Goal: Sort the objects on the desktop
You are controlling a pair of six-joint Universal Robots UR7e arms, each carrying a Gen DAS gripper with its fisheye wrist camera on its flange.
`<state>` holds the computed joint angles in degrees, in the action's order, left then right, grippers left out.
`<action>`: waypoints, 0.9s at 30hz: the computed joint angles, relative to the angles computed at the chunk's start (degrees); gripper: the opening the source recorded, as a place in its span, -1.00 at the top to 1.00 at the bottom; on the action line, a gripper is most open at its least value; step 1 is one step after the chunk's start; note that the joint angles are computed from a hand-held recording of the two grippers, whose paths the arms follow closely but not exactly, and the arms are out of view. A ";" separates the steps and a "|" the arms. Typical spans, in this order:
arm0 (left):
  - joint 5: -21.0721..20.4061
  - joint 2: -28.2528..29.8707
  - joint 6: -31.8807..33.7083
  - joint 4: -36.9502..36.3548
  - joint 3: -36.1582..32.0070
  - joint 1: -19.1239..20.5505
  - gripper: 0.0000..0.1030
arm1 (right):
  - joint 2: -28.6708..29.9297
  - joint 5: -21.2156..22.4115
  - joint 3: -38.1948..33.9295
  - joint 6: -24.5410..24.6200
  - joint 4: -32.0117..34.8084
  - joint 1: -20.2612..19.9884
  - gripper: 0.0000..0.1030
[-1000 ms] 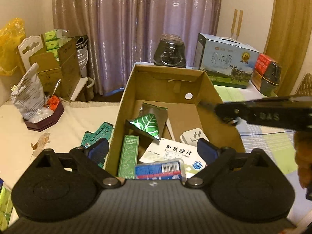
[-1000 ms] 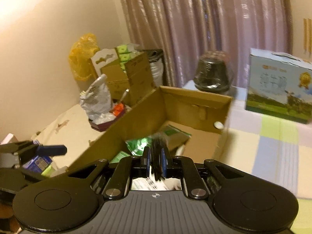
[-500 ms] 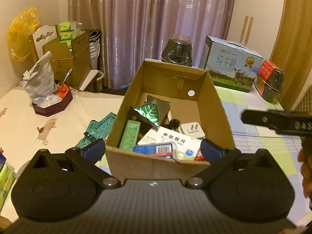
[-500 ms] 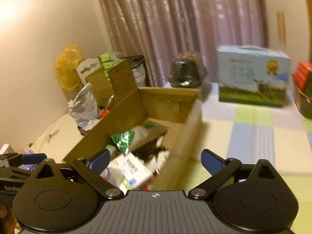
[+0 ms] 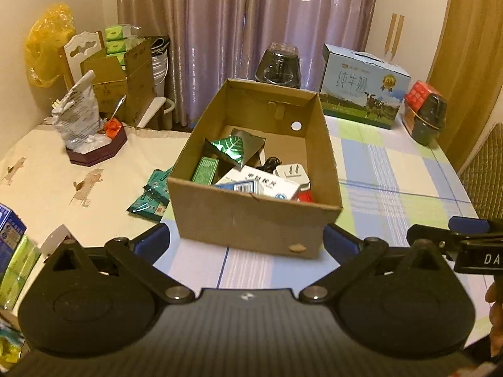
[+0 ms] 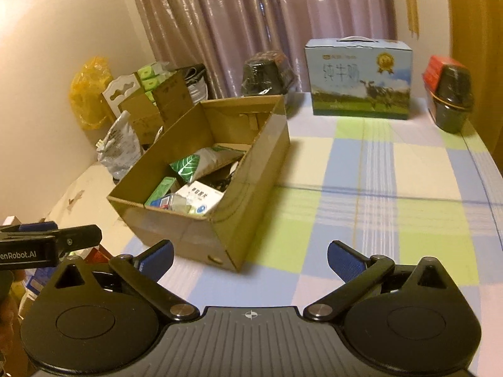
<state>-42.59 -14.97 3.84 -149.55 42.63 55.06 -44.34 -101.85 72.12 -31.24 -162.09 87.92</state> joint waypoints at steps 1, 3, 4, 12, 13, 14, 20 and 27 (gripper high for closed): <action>0.24 -0.74 -1.00 -0.64 1.56 -0.32 -0.98 | -0.74 -0.13 0.97 0.51 0.01 0.04 -0.97; -0.06 -2.16 -2.25 -1.72 4.26 -0.78 -0.98 | -1.99 -0.49 2.60 0.75 0.21 0.25 -0.97; -0.04 -2.72 -2.57 -2.18 5.40 -1.01 -0.98 | -2.48 -0.76 3.33 0.40 0.05 0.44 -0.97; 0.84 -5.55 -4.78 -4.38 10.97 -2.66 -0.98 | -5.29 -3.53 10.21 -3.57 -8.75 2.02 -0.97; 1.20 -5.72 -4.63 -4.77 11.39 -2.84 -0.98 | -5.60 -3.59 10.94 -3.84 -9.39 2.11 -0.97; 1.42 -5.76 -4.55 -4.89 11.43 -2.92 -0.98 | -5.80 -3.57 11.37 -3.97 -9.47 2.16 -0.97; 2.25 -5.91 -4.00 -5.15 11.76 -3.25 -0.98 | -6.03 -4.30 12.65 -4.51 -10.15 2.44 -0.97; 2.86 -5.68 -3.96 -4.39 11.51 -3.01 -0.98 | -5.98 -4.33 12.63 -4.11 -10.36 2.32 -0.97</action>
